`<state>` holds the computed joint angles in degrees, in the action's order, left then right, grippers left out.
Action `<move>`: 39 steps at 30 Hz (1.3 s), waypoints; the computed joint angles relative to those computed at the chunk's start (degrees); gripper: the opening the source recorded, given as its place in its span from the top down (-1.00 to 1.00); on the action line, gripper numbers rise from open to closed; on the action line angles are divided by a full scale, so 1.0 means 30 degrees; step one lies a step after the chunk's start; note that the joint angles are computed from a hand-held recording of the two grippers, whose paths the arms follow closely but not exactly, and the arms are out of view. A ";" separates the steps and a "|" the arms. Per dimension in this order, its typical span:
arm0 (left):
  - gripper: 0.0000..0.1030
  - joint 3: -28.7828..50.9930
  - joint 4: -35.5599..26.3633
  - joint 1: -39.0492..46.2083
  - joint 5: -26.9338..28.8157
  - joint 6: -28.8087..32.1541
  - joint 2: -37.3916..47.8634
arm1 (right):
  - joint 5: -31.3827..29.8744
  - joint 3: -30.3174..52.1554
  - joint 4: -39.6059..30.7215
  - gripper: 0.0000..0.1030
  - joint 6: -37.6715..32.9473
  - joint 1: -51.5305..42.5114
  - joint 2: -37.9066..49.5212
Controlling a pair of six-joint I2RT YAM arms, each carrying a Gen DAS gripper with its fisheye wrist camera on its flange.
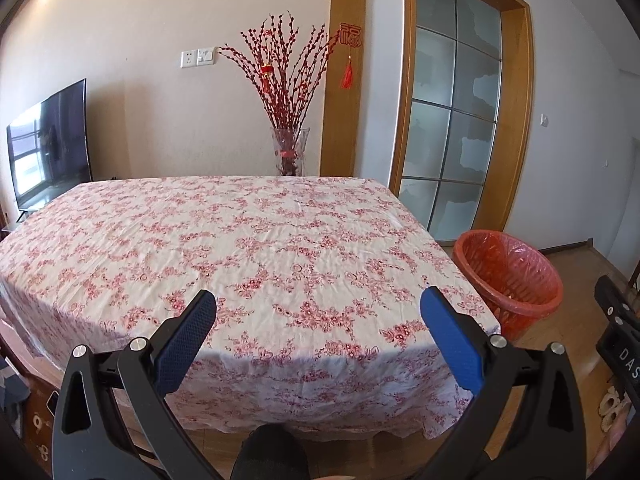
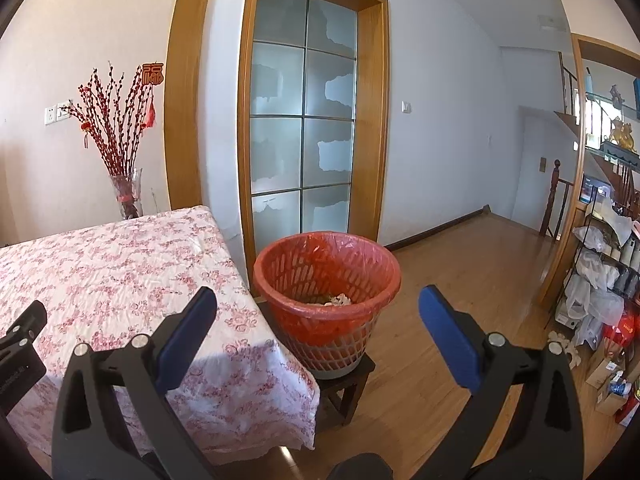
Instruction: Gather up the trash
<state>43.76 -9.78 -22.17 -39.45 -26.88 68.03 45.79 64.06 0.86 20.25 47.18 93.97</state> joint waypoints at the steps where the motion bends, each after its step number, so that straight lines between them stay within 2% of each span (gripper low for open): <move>1: -0.95 -0.0024 -0.0034 -0.0051 -0.0001 -0.0021 0.0005 | 0.0024 -0.0009 -0.0063 -0.92 0.0089 0.0049 0.0037; 14: -0.95 0.0178 -0.0624 -0.0053 0.0526 -0.0568 0.0615 | -0.0926 0.0276 -0.1843 -0.92 0.1495 -0.0289 0.0434; 39: -0.95 0.0527 -0.1038 -0.0490 -0.0428 -0.0971 0.1100 | -0.1417 0.0231 -0.2350 -0.92 0.1423 -0.0553 0.0535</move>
<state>45.34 -12.89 -23.64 -40.74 -29.80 71.33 41.54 64.76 -6.19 24.52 45.52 95.58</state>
